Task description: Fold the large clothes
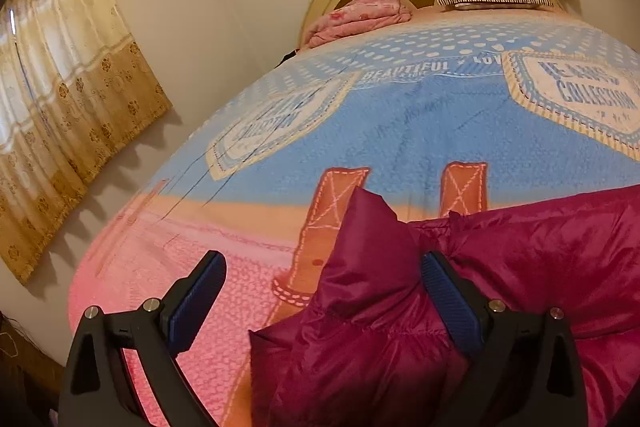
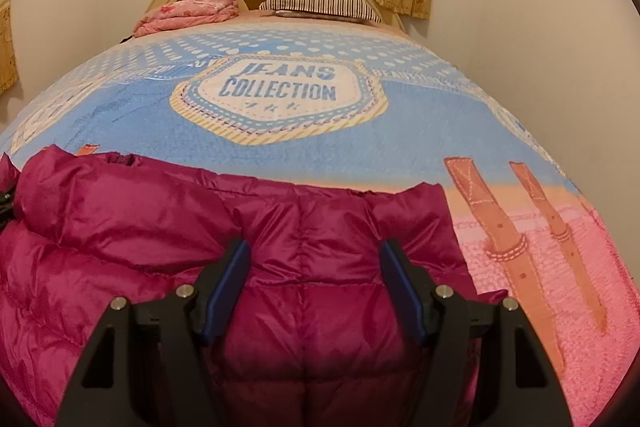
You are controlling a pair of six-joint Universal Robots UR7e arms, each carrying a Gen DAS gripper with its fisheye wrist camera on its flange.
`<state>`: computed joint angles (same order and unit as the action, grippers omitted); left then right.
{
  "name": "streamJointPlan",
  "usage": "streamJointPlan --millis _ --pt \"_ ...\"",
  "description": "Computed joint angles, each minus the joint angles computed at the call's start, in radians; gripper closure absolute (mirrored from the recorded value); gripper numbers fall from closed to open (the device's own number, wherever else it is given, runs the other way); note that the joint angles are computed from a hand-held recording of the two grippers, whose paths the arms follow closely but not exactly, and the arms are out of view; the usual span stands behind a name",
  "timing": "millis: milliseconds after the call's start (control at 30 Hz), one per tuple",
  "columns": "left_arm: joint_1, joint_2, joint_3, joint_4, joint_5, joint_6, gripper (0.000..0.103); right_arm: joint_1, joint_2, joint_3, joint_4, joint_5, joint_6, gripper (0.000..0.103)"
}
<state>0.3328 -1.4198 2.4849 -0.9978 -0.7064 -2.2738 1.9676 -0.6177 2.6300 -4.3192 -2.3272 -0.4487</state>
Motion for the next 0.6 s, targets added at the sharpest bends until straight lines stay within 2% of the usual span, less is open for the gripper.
streamJointPlan --millis 267,600 --pt "0.065 -0.064 0.022 -0.103 0.032 0.097 0.001 -0.037 -0.016 -0.003 0.052 0.022 0.039 0.032" --pt "0.089 -0.037 0.012 -0.120 0.023 0.136 0.001 -0.041 -0.018 -0.024 0.111 -0.008 0.061 0.028"
